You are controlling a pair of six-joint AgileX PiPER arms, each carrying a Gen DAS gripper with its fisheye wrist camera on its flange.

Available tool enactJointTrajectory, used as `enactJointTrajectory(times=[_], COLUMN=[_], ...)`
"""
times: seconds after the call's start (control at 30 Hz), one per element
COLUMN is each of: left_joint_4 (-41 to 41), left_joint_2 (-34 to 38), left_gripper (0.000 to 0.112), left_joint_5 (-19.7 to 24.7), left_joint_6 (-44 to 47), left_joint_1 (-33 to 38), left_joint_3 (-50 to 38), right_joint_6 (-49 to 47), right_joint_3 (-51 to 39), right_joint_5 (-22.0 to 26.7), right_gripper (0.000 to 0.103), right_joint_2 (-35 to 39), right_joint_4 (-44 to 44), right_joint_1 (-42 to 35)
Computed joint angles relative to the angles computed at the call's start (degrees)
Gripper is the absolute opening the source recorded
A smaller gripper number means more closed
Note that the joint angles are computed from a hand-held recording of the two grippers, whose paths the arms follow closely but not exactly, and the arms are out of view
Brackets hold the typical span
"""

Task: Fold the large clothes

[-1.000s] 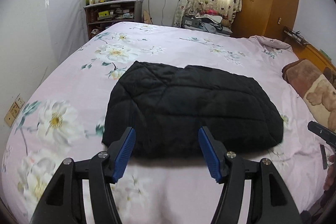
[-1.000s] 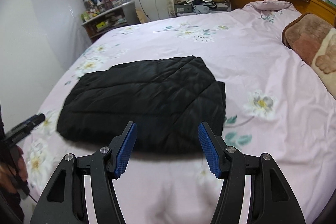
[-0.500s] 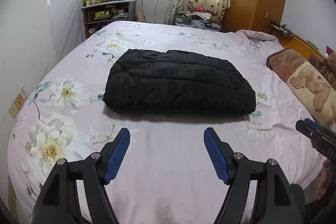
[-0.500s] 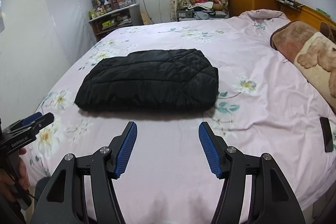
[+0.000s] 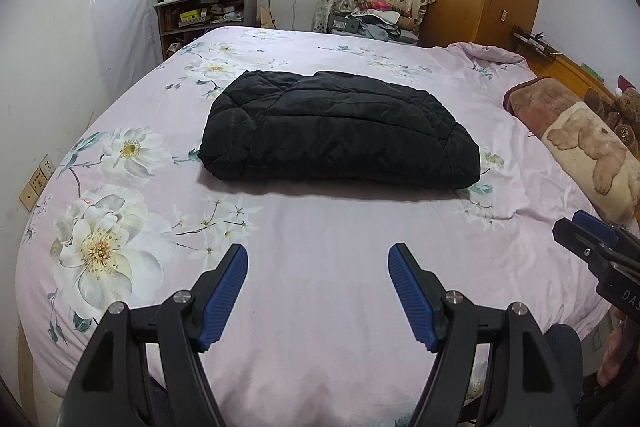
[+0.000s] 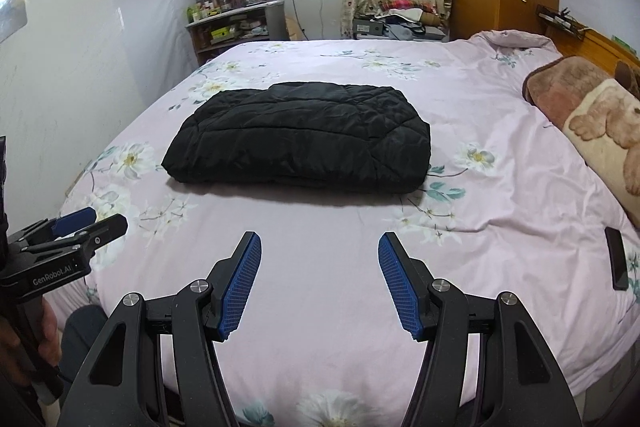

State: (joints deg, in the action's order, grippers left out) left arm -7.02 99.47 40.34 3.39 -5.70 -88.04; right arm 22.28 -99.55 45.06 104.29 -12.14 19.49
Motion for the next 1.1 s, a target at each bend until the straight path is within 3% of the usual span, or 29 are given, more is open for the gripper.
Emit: enactJointTrajectory(times=[1.1], left_joint_4=[3.6], left_joint_2=[-0.4], left_gripper=[0.075], left_joint_5=[-0.1], left_joint_6=[-3.8], left_joint_1=[-0.9], left_joint_3=[0.5], right_joint_6=[0.4], right_joint_3=[-2.5], right_joint_5=[2.5], right_gripper=[0.061], right_joint_2=[1.4], right_joint_4=[-1.5], right_joint_1=[2.6])
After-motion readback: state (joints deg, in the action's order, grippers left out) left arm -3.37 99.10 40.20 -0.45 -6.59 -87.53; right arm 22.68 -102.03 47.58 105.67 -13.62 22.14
